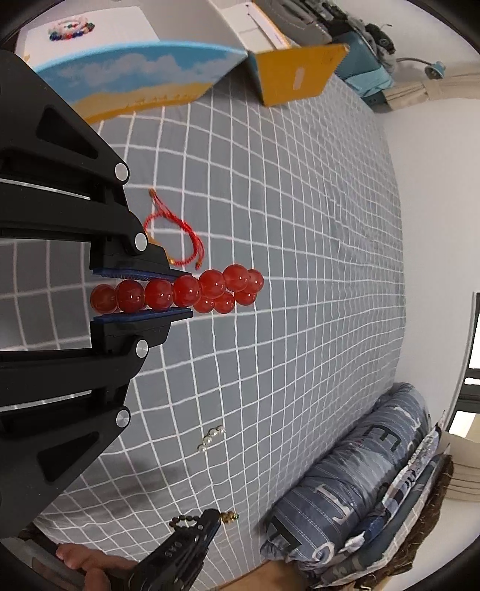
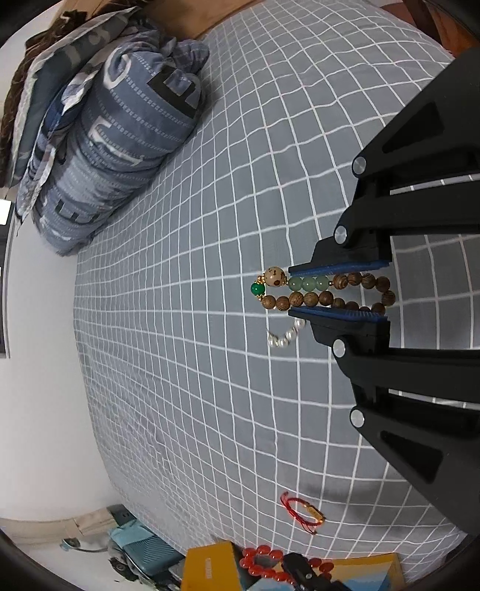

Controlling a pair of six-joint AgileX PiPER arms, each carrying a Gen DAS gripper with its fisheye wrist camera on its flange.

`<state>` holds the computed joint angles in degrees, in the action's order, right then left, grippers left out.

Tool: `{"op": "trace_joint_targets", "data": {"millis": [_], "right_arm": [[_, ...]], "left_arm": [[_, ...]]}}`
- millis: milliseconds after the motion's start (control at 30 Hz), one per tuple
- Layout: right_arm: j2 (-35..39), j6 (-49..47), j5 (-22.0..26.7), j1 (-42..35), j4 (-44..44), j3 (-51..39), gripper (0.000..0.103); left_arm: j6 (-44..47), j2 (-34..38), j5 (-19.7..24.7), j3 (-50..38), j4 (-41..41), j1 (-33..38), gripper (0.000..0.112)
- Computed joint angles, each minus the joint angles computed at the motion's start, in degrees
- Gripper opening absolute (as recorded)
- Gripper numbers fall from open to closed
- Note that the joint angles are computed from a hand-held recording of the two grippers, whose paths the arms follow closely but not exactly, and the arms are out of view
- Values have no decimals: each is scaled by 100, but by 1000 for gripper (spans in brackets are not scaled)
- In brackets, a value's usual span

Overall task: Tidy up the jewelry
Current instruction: 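Lift and carry both bracelets over the white box with both tools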

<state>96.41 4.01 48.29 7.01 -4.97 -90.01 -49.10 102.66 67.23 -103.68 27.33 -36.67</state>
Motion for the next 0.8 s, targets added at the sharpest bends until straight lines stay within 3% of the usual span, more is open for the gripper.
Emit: {"op": "trace_joint_targets", "data": {"millis": [467,800], "right_arm": [[45,882,134,1352,-489,-97,15],[658,1533,727,2677,-755,-1339,15]], "left_arm": [[-314,-1833,-70,1931,227,453,13],[-208,-2941,216,2562,324,825,13]]}}
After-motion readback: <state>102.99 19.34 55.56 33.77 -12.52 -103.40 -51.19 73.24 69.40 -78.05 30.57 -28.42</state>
